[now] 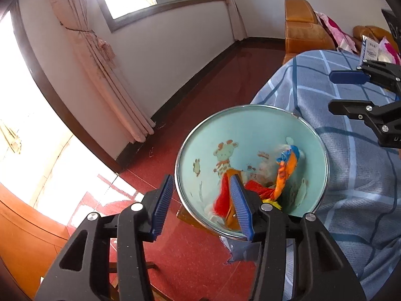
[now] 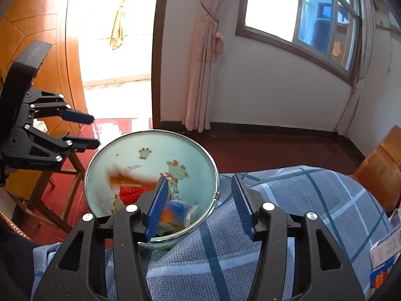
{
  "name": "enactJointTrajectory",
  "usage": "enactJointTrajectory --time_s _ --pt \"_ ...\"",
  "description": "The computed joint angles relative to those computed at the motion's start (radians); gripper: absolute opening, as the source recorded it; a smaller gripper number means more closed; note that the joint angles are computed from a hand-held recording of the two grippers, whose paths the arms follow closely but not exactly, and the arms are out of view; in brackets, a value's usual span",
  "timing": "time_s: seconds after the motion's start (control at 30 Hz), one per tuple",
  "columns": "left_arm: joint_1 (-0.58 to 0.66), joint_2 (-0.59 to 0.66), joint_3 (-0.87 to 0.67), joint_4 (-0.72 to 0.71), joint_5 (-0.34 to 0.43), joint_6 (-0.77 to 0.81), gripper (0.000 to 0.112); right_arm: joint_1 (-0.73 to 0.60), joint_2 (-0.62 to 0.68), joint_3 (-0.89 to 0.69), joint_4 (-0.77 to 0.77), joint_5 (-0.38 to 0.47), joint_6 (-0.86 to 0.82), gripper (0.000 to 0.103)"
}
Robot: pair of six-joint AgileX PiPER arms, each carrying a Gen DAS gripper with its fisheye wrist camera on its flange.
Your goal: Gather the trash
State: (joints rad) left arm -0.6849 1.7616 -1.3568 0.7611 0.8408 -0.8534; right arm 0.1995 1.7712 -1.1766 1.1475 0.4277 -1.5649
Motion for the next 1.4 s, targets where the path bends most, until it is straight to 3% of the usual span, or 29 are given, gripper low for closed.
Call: enactJointTrajectory --time_s 0.07,0.13,0.37,0.93,1.4 --pt "-0.014 -0.02 0.015 0.048 0.001 -0.065 0.062 -0.005 -0.019 0.019 0.029 -0.013 -0.018 0.054" --pt "-0.038 -0.046 0.032 0.102 0.005 -0.137 0.067 -0.015 -0.051 0.049 0.081 -0.022 -0.046 0.06" --pt "-0.084 -0.092 0.054 0.162 0.009 -0.208 0.073 -0.04 -0.189 0.184 0.288 -0.055 -0.17 0.067" --pt "-0.136 -0.147 0.067 0.234 0.028 -0.286 0.088 -0.071 -0.351 0.319 0.414 -0.079 -0.232 0.076" --pt "-0.135 -0.168 0.074 0.258 0.04 -0.326 0.094 -0.08 -0.389 0.353 0.492 -0.091 -0.286 0.079"
